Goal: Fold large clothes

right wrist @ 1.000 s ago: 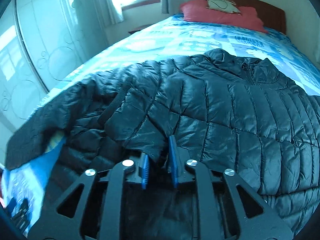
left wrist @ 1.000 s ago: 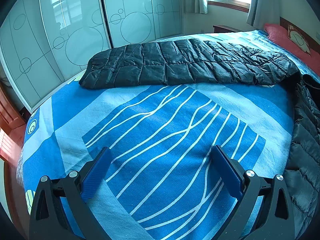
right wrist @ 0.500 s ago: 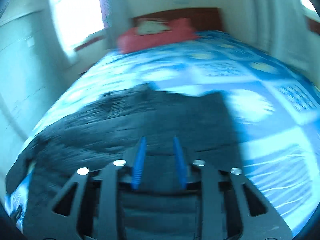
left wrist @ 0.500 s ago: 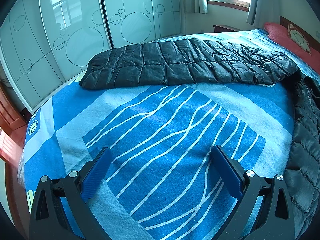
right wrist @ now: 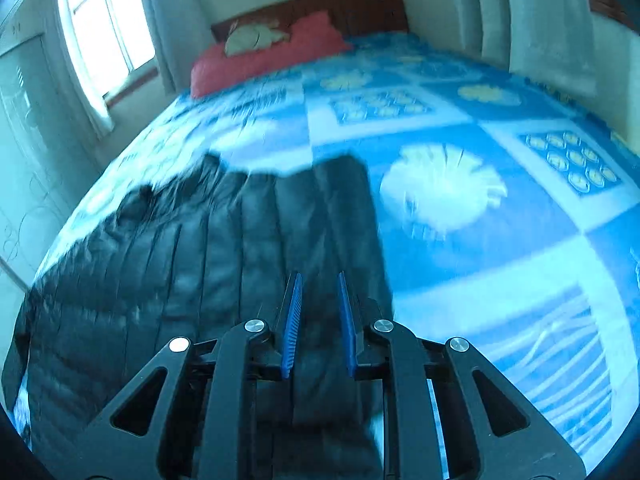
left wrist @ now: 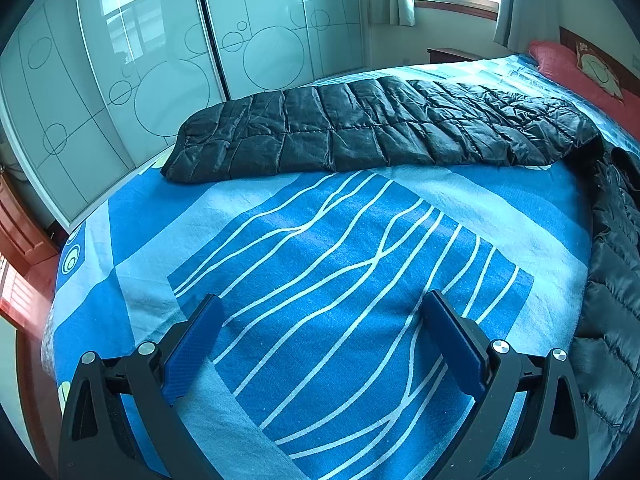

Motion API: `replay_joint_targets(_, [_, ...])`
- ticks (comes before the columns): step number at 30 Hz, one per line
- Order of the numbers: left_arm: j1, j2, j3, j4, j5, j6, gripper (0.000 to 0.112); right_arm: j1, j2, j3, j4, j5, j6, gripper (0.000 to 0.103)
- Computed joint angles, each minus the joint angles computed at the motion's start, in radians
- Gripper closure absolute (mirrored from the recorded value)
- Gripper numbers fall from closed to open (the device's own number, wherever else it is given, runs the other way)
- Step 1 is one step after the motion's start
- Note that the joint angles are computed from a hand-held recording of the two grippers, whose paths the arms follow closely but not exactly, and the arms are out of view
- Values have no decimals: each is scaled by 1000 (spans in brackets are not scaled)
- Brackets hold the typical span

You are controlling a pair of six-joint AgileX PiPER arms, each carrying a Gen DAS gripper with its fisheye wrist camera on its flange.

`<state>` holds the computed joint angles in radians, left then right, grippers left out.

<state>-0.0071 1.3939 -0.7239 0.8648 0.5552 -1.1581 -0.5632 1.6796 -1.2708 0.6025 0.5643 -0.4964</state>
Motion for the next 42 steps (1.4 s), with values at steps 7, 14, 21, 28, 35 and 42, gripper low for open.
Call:
replay_joint_targets(7, [2, 0, 1, -5, -4, 1, 13, 19, 127, -173, -115, 101, 149, 85])
replay_joint_targets(14, [-4, 1, 1, 4, 1, -8, 13, 98, 252, -358, -326, 59, 331, 67])
replay_joint_targets(21, [3, -1, 2, -6, -6, 3, 13, 124, 271, -375, -409, 95, 435, 66])
replay_joint_targets(28, [8, -2, 4, -17, -15, 11, 13, 213, -19, 47, -309, -75, 330, 46])
replay_joint_targets(35, [38, -16, 8, -65, -36, 69, 13, 312, 4, 112, -661, -169, 630, 37])
replay_joint_targets(42, [100, -18, -12, -221, -63, 242, 13, 316, -8, 152, -671, -220, 649, 36])
